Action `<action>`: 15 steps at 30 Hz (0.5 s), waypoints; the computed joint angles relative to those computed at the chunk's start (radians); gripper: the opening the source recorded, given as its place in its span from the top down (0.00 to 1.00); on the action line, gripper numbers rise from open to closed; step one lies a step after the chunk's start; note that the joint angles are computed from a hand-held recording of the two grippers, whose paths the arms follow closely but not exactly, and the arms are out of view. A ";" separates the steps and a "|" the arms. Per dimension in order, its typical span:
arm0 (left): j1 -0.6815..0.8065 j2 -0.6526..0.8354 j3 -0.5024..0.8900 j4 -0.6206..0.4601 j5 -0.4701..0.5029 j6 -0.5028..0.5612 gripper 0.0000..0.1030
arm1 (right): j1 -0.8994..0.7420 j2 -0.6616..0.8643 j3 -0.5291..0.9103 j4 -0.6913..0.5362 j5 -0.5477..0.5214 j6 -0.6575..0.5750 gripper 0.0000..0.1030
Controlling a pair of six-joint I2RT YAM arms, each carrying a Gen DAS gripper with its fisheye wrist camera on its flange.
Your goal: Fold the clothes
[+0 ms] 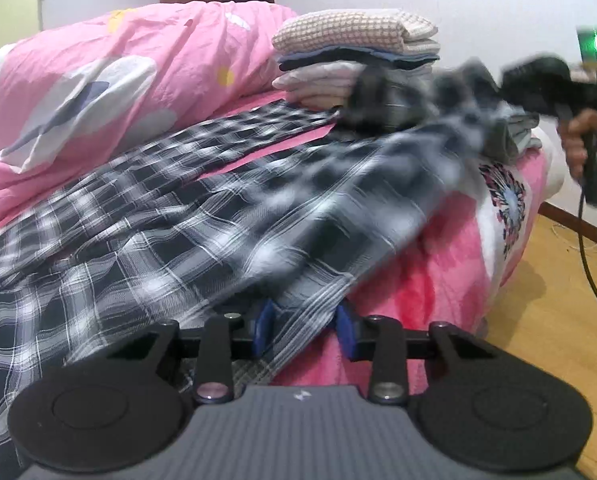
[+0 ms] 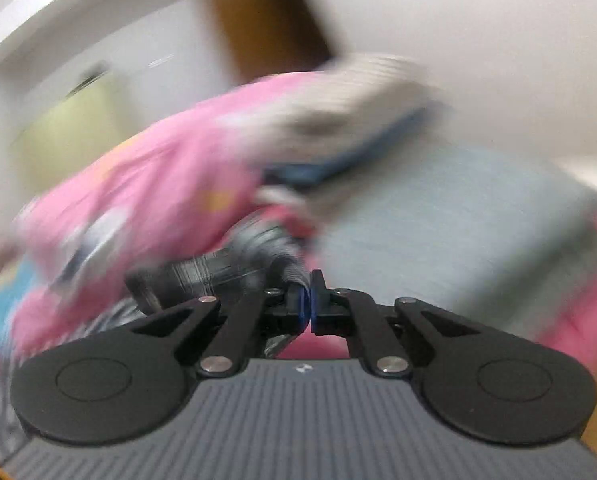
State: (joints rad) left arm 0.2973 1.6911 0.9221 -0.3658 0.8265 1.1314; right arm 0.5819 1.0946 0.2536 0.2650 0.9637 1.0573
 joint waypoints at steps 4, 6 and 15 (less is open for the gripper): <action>-0.004 -0.012 -0.014 0.014 -0.009 0.018 0.65 | -0.002 0.012 -0.092 0.074 -0.022 0.232 0.99; -0.003 -0.019 -0.021 0.020 -0.010 0.018 0.66 | 0.014 0.022 -0.079 0.059 -0.003 0.236 0.98; -0.002 -0.085 -0.109 0.115 -0.011 0.012 0.96 | 0.046 -0.011 -0.011 -0.096 0.028 0.165 0.97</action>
